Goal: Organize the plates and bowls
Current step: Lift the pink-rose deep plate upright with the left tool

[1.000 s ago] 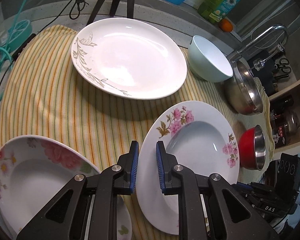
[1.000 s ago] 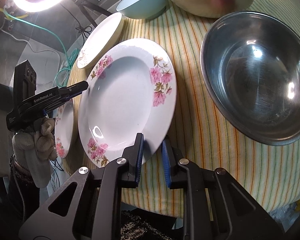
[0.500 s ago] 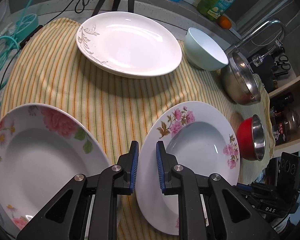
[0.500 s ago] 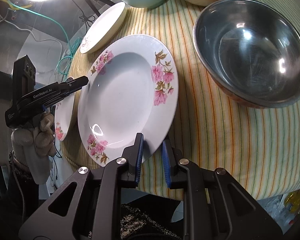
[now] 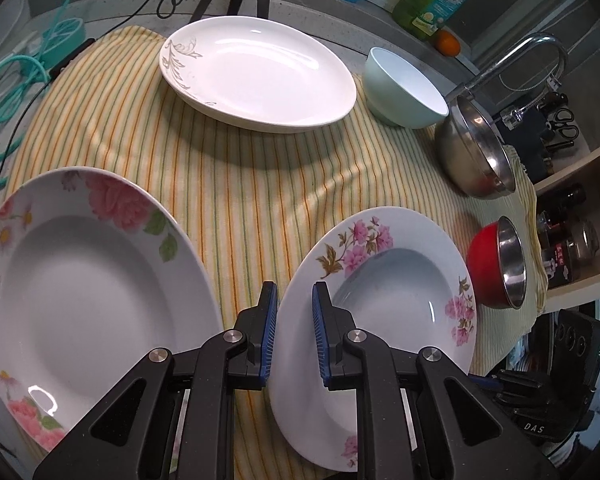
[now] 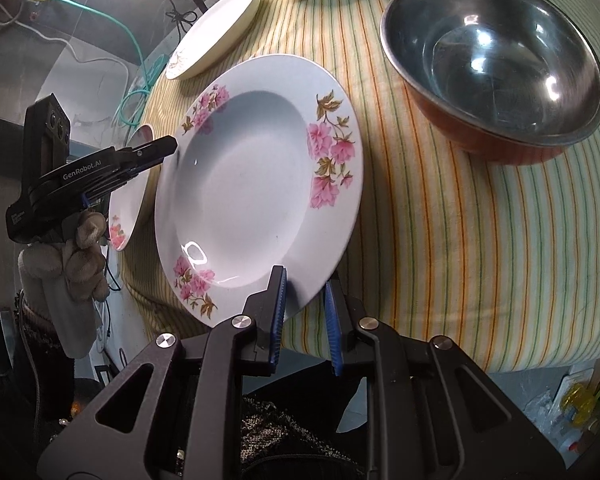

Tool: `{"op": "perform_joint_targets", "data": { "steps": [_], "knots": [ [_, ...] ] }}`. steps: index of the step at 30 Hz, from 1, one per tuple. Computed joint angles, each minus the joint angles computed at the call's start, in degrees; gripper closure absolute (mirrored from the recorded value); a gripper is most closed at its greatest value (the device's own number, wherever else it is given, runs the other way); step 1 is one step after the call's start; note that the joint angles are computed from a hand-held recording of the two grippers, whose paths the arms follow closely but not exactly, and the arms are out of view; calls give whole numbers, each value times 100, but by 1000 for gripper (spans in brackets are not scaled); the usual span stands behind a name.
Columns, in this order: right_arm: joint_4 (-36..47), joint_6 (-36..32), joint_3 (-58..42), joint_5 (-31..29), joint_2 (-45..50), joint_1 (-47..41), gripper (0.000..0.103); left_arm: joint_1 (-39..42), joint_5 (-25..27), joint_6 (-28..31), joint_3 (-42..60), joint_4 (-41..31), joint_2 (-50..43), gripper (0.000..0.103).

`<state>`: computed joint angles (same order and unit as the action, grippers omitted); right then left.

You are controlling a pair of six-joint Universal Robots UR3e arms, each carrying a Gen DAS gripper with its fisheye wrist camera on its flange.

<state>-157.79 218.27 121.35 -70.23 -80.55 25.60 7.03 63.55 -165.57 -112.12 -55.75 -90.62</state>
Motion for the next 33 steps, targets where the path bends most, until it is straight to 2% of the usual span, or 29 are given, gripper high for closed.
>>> {"op": "perform_joint_targets", "data": {
  "steps": [11,14,17,20,22,25,26,29,33],
  "knots": [
    [-56,-90,-37,5,102,66,83,-50,31,-40,-41,50,14,87],
    [97,-173,-109,-34,89,84,81,-69,50,-58,-16,43,1,87],
    [484,-275,-383,-352,50,234,80,-48,30,-16,-40,53,118,87],
    [626,-338,-440,-497,-76,280,74,-27,86,12,-61,90,271,86],
    [764,-398,-510,-645,-188,328,65,35,66,38,-75,61,368,85],
    [925,-502,-671,-994,-340,448,61,175,15,29,-172,36,621,69],
    [953,-531,-733,-1092,-368,482,60,241,-9,33,-238,45,751,67],
    [1006,-686,-1014,-1288,-341,545,51,435,-24,-6,-424,25,1120,67],
    [1030,-912,-1544,-1484,-16,672,50,999,-180,14,-788,-207,1775,67]
  ]
}}
